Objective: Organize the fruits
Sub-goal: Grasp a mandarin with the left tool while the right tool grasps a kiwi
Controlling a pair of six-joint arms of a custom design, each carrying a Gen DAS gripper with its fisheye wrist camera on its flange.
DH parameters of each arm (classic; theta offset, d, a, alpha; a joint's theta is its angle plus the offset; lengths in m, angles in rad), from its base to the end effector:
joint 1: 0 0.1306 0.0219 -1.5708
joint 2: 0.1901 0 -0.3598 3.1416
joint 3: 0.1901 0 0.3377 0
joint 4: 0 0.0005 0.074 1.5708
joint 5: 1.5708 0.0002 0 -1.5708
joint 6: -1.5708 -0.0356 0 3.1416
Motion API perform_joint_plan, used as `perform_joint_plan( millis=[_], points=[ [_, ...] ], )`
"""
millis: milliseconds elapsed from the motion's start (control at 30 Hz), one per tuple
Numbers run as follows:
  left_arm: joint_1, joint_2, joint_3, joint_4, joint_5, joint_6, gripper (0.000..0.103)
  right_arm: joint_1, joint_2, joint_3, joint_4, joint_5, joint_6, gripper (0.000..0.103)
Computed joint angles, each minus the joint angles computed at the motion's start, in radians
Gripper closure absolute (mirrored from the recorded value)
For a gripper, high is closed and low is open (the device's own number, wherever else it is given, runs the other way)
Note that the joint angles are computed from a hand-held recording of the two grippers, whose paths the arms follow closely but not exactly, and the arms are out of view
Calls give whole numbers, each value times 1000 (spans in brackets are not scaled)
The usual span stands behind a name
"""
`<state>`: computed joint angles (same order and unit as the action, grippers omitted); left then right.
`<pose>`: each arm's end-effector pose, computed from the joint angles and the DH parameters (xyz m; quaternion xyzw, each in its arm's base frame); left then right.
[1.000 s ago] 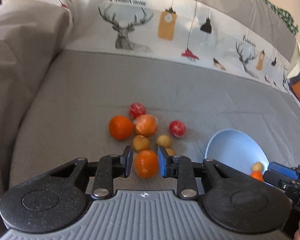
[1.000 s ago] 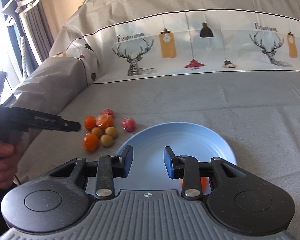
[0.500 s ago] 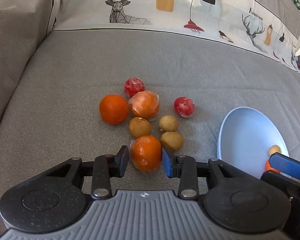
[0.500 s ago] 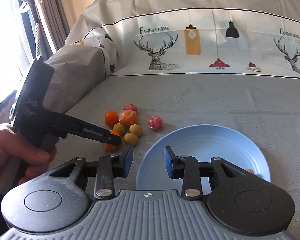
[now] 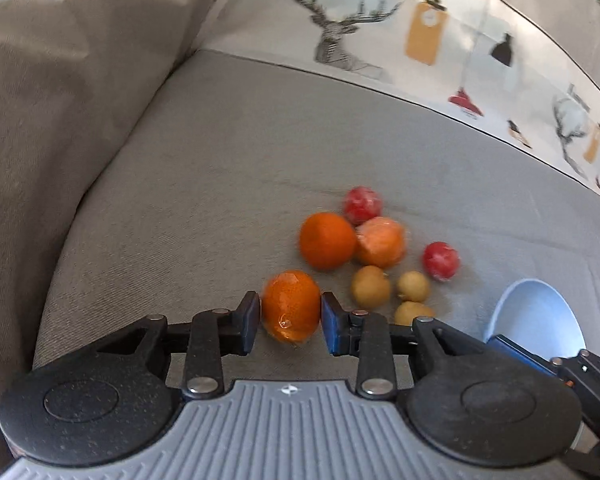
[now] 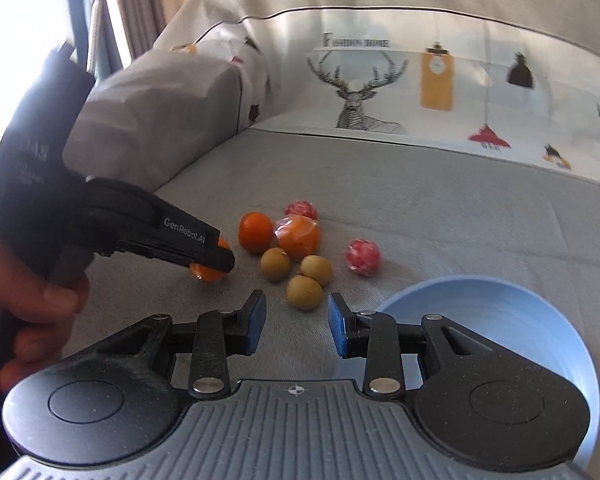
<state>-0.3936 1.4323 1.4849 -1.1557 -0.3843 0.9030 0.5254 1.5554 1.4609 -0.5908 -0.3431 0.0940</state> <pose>0.3981 -0.1514 0.4121 -0.2834 0.9129 0.0107 0.2935 0.4301 0.2626 0.3848 -0.3410 0.8257 0.2410 0.3793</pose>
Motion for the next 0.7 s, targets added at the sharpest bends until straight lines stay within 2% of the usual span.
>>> perform_joint_plan(
  millis=[133,300,500,567,600,700],
  points=[
    [3,-8,-10,9,6,0,67,34,55,43,11,66,34,67],
    [9,-7,-12,16,17,-10,67,53,132,117,-16,110,3,67],
    [15,8,0,8,29,-18,66,67,181,165,-51,125,4,67],
    [17,16,6,5,32,-23,65,68,186,168,-59,124,10,69],
    [17,19,9,2,31,-25,65,68,184,165,-55,129,14,74],
    [12,25,16,-5,23,-30,65,64,176,160,-53,121,11,75]
  ],
)
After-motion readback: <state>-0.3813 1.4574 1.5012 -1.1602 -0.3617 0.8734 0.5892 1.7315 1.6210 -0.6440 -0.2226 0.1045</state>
